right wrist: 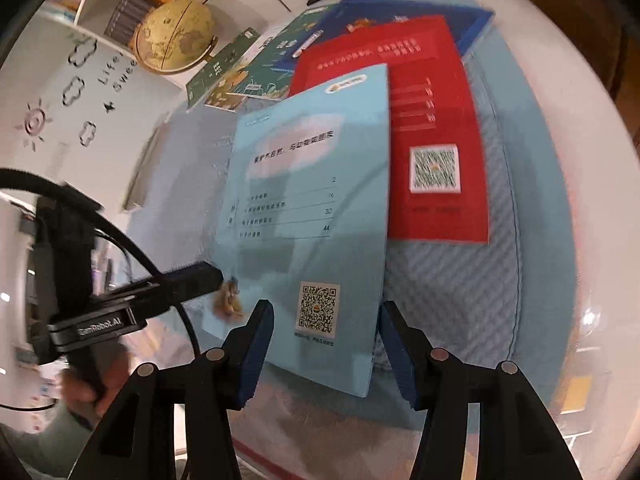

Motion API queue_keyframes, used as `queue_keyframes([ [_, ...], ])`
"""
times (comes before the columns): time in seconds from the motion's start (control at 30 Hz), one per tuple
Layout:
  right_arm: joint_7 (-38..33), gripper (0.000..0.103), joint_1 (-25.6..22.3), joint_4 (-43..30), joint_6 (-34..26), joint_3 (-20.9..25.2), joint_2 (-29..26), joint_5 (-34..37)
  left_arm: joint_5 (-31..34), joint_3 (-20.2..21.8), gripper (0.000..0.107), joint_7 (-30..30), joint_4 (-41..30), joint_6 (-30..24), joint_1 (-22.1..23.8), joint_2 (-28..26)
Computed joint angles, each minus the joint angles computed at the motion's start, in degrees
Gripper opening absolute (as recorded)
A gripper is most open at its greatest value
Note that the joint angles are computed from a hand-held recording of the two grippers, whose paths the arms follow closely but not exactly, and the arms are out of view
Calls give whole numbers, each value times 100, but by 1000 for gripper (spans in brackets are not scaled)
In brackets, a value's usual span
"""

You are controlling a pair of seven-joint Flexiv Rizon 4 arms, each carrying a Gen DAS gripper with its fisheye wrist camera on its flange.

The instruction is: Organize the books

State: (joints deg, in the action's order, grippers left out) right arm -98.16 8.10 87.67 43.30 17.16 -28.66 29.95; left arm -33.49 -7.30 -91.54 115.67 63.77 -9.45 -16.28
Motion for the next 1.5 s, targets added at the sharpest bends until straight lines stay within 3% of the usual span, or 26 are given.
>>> queue_keyframes([
  [0.17, 57, 58, 21, 173, 590, 65, -3, 247, 48, -8, 57, -206, 21, 213, -77, -36],
  [0.27, -22, 61, -88, 65, 397, 149, -25, 313, 217, 24, 61, -313, -25, 220, -119, -63],
  [0.33, -374, 61, -441, -217, -1, 364, -88, 828, 260, 21, 61, -299, -6, 211, -92, -49],
  [0.47, -1111, 61, -1050, -760, -776, 688, -152, 2202, -1162, -463, 61, 571, 372, 494, 194, 68],
  [0.6, -1313, 61, -840, -1033, -966, 632, -184, 2659, -2931, -711, 61, 1679, 528, 432, 261, 122],
  [0.7, -438, 60, 167, -1008, -462, 57, -246, 1447, -3660, -644, 61, 2223, 541, 217, 191, 122],
  [0.77, -21, 54, 472, -971, -143, -35, -365, 1006, -3906, -538, 61, 2407, 526, 60, 122, 126],
  [0.83, 151, 40, 561, -837, 207, 4, -313, 783, -3983, -395, 61, 2542, 509, -197, 77, 149],
  [0.87, 226, 25, 576, -799, 308, 46, -279, 711, -3925, -296, 62, 2571, 516, -289, 49, 181],
  [0.9, 339, 23, 665, -697, 481, 39, -198, 552, -3888, -218, 62, 2595, 508, -390, 39, 195],
  [1.07, 1235, 22, 1564, -338, 1165, -337, 39, -1172, -2674, 268, 62, 2138, 802, -303, 38, 702],
  [1.13, 1598, 22, 1861, -274, 1187, -457, 116, -1859, -2607, 365, 62, 2200, 926, -306, 123, 895],
  [1.23, 2093, 23, 2098, -679, 724, -386, -74, -2425, -2768, 542, 62, 2487, 1121, -402, 277, 1195],
  [1.33, 1970, 33, 2070, -999, 596, -20, -263, -2336, -3165, 699, 62, 2839, 1269, -651, 416, 1371],
  [1.4, 1801, 47, 1969, -1112, 627, 261, -349, -1961, -3349, 823, 62, 3024, 1399, -837, 517, 1496],
  [1.5, 1644, 49, 1874, -1188, 760, 538, -450, -1416, -3243, 1036, 61, 2985, 1631, -1011, 706, 1661],
])
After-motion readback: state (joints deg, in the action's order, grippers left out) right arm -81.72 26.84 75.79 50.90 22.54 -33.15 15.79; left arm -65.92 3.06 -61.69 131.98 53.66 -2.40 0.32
